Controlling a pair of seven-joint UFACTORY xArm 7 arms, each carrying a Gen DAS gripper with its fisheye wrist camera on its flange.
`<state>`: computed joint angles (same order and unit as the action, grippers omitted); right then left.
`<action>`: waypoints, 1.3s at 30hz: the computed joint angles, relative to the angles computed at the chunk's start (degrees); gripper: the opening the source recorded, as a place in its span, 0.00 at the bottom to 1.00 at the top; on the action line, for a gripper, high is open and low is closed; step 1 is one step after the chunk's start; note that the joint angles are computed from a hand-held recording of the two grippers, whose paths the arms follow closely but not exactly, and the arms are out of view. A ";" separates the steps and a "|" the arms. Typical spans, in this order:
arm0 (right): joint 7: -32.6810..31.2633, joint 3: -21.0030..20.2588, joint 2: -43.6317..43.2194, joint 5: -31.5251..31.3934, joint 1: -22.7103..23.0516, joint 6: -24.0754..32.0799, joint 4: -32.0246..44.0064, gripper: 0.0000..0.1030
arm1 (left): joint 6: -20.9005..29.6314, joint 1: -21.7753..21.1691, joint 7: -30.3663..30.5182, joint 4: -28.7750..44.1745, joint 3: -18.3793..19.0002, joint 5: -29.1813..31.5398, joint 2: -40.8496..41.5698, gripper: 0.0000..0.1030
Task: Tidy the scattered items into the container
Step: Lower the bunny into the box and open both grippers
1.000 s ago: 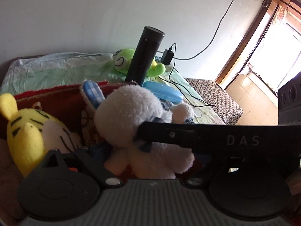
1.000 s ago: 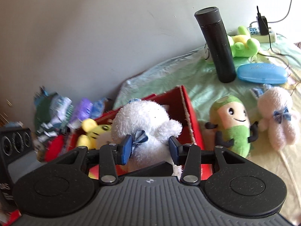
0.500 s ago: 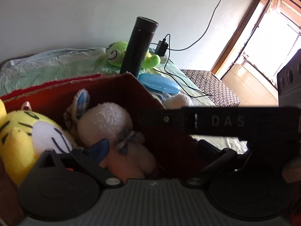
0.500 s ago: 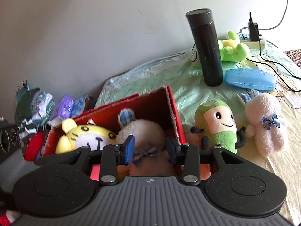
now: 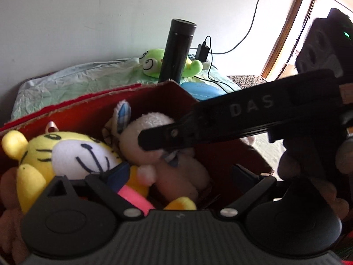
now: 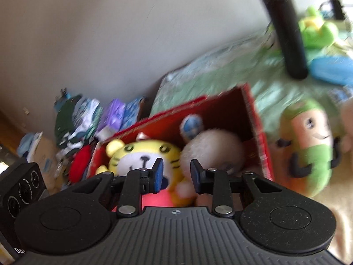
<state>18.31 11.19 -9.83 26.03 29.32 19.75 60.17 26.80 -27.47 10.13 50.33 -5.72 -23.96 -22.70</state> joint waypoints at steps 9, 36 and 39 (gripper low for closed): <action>19.35 5.81 2.38 -27.66 -4.97 9.01 3.62 0.00 | -0.80 -0.16 -0.42 0.04 0.05 0.67 0.49 0.92; 32.99 9.64 -12.18 -37.50 -10.16 2.35 -7.18 0.20 | 5.63 10.16 -29.43 3.08 -11.71 24.19 -4.25 0.99; 34.92 10.83 -13.37 -38.75 -11.12 3.29 -7.76 0.21 | 8.63 12.03 -34.55 3.71 -13.50 29.15 -5.21 0.99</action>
